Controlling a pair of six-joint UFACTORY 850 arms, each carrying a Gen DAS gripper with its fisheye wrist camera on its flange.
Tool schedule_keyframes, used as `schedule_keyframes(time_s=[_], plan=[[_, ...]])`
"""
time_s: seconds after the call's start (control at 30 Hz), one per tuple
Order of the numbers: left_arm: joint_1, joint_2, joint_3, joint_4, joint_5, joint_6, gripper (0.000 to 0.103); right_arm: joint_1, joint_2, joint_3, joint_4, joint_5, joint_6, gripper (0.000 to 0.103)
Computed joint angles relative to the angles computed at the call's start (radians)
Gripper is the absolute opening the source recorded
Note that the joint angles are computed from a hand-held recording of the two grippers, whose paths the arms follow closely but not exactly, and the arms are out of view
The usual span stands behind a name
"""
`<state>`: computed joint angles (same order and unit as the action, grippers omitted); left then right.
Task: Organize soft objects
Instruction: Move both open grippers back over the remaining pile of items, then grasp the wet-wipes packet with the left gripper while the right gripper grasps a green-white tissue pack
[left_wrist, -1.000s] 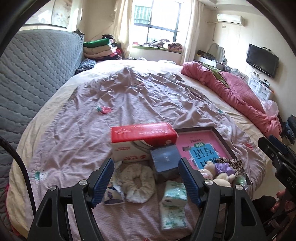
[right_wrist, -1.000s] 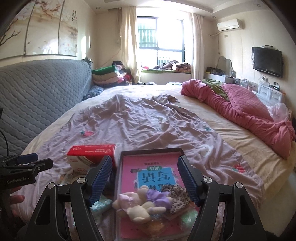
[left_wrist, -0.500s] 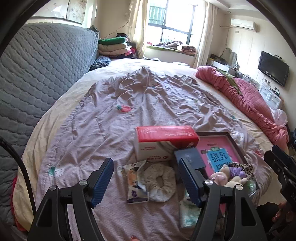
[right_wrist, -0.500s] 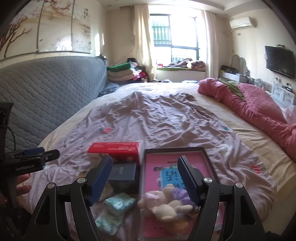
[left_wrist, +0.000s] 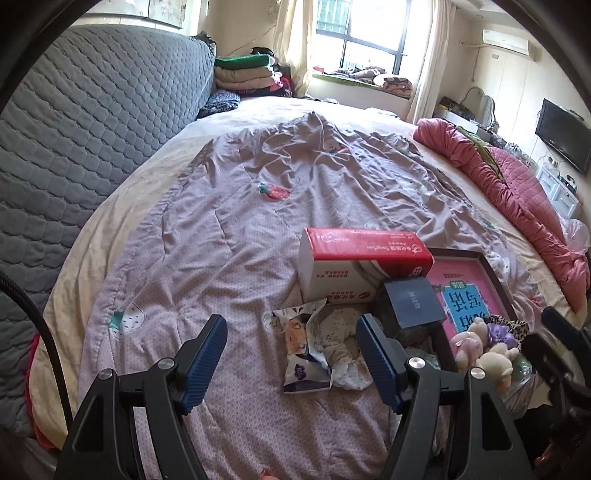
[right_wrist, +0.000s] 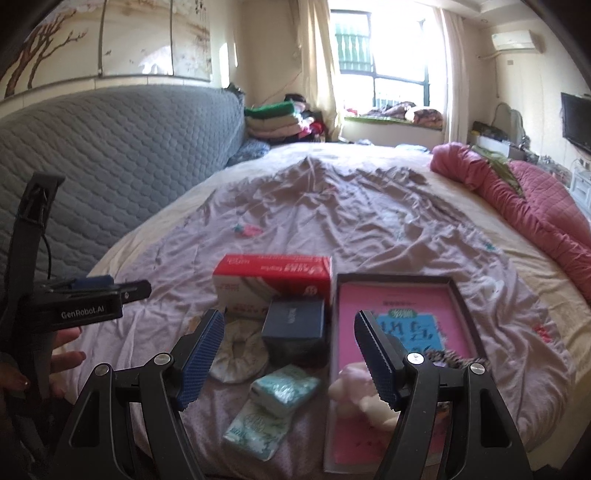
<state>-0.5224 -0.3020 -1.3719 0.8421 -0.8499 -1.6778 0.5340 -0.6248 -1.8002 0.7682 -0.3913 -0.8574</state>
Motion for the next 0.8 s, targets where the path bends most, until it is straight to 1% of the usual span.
schedule_keyframes(time_s=[0.3,0.4,0.47,0.57,0.7,0.8], plan=[[0.034,-0.005,0.033,-0.08,0.048,0.032,0.072,0.023,-0.062,-0.029,-0.137,-0.058,0.085,0.075],[0.041,-0.012,0.039,-0.101,0.058,0.043,0.072,0.029,-0.095,-0.055,-0.224,-0.096,0.13,0.075],[0.044,-0.016,0.042,-0.106,0.072,0.047,0.072,0.037,-0.111,-0.061,-0.311,-0.102,0.174,0.075],[0.05,-0.027,0.041,-0.133,0.089,0.069,0.072,0.041,-0.129,-0.068,-0.377,-0.104,0.2,0.075],[0.057,-0.039,0.043,-0.167,0.124,0.091,0.072,0.036,-0.142,-0.072,-0.371,-0.106,0.186,0.075],[0.057,-0.049,0.034,-0.173,0.122,0.093,0.072,0.038,-0.159,-0.088,-0.418,-0.121,0.209,0.075]])
